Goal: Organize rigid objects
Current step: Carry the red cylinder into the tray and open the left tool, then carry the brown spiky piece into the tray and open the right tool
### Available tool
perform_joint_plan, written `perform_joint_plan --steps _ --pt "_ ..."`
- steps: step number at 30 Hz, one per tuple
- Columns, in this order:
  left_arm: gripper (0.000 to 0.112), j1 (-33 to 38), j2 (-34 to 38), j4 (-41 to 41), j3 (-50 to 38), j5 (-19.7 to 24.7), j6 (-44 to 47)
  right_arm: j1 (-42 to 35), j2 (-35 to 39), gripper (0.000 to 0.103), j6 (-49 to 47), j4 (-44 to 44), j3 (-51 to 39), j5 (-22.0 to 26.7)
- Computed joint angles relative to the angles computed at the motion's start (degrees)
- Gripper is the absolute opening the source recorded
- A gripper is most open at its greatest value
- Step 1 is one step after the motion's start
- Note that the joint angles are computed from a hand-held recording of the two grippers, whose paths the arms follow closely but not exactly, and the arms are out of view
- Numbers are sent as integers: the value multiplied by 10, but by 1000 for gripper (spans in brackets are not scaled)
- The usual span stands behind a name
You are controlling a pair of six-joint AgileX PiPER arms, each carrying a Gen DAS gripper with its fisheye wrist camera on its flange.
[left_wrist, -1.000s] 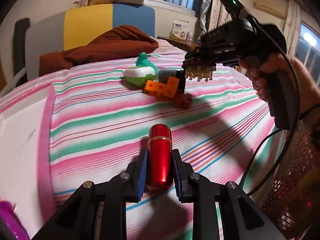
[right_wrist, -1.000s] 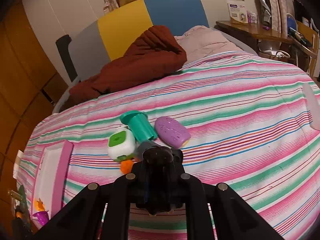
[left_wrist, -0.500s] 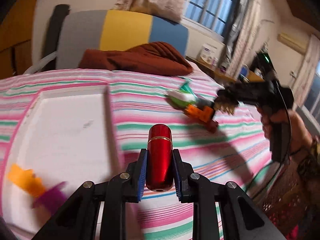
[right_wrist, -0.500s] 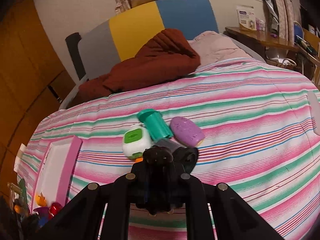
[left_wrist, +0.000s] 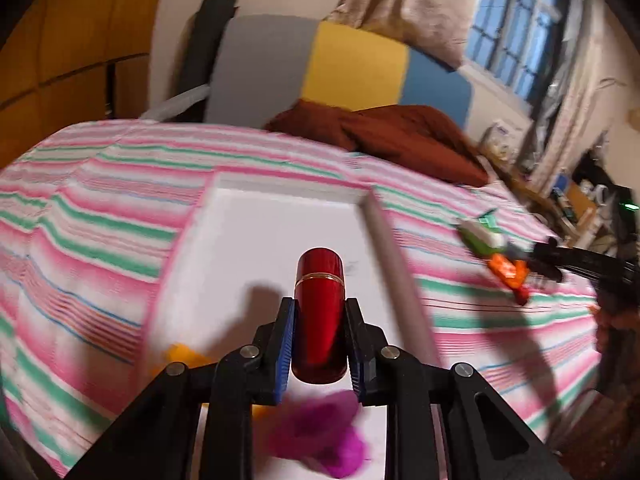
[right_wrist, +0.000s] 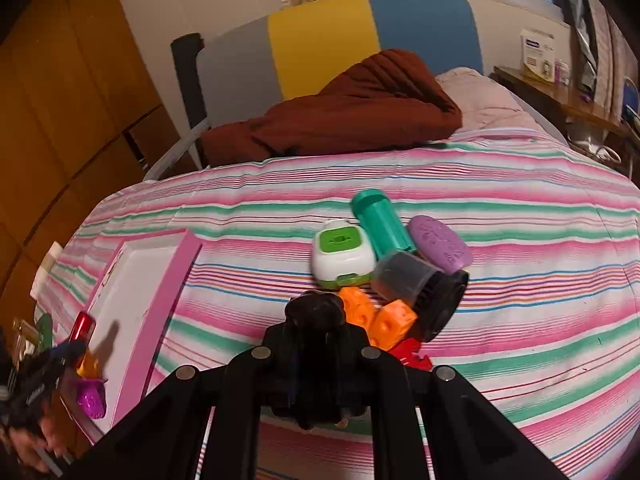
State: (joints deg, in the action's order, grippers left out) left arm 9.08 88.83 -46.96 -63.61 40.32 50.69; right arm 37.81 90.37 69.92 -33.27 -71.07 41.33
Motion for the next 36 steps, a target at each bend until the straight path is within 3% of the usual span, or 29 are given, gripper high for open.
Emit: perform_joint_plan --steps 6,11,20,24,27,33,36 --pt "26 28 58 46 -45 9 -68 8 10 11 -12 3 -10 -5" --pt "66 60 39 -17 -12 10 -29 11 9 11 -9 -3 -10 -9" --pt "97 74 -84 -126 120 -54 143 24 -1 11 10 -31 -3 -41" --pt "102 88 -115 -147 148 -57 183 40 11 11 2 -37 -18 -38" --pt "103 85 -124 -117 153 -59 158 49 18 11 2 -30 -26 -47" --pt "103 86 -135 -83 160 -70 132 71 50 11 26 -4 -53 -114" --pt "103 105 -141 -96 164 -44 153 85 96 11 -5 30 -108 -125"
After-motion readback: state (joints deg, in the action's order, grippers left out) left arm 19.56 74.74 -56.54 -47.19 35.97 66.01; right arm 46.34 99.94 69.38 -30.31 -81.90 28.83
